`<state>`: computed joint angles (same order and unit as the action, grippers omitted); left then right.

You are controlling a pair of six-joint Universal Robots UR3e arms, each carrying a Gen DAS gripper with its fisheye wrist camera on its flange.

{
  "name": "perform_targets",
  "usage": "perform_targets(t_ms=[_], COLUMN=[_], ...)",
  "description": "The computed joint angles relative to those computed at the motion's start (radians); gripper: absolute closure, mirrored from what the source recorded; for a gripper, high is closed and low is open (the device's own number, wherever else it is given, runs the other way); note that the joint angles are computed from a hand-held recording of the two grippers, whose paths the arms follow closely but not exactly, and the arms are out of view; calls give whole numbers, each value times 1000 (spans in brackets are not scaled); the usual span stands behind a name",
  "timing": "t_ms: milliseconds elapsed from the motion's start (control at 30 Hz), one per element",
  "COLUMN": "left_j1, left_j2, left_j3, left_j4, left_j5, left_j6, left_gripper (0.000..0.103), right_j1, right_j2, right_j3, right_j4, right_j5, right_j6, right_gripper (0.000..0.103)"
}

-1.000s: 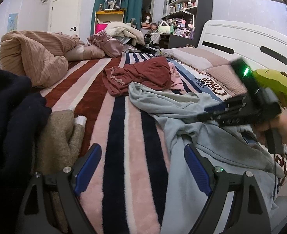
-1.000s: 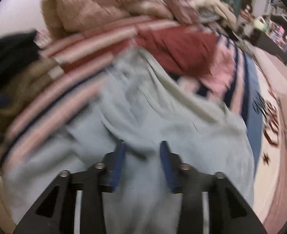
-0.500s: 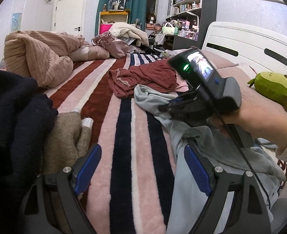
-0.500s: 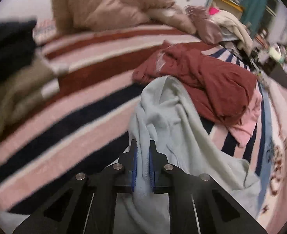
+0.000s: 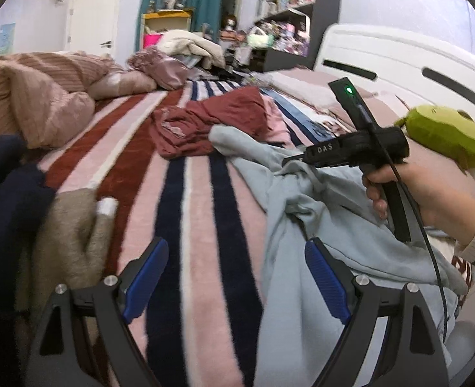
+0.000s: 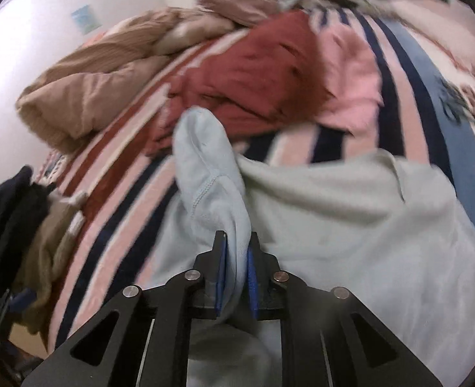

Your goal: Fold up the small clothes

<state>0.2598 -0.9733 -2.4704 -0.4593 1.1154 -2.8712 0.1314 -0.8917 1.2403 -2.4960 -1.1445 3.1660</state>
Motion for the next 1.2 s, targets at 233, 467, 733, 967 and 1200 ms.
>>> perform_targets(t_ms=[233, 467, 733, 967, 1200], left_j1=[-205, -277, -250, -257, -193], left_j2=[-403, -624, -600, -571, -453], left_j3=[202, 391, 343, 276, 236], left_j4=[142, 108, 185, 210, 167], left_j5=[110, 160, 190, 376, 248], left_j6=[-31, -48, -99, -112, -90], left_gripper=[20, 65, 97, 99, 48], right_j1=[17, -26, 38, 56, 84], right_j2=[-106, -290, -294, -315, -357], right_j3=[88, 246, 297, 287, 340], right_j4=[-28, 69, 89, 137, 54], right_j5=[-128, 24, -108, -83, -216], right_j6=[-116, -278, -330, -368, -342], right_gripper=[92, 43, 51, 98, 101])
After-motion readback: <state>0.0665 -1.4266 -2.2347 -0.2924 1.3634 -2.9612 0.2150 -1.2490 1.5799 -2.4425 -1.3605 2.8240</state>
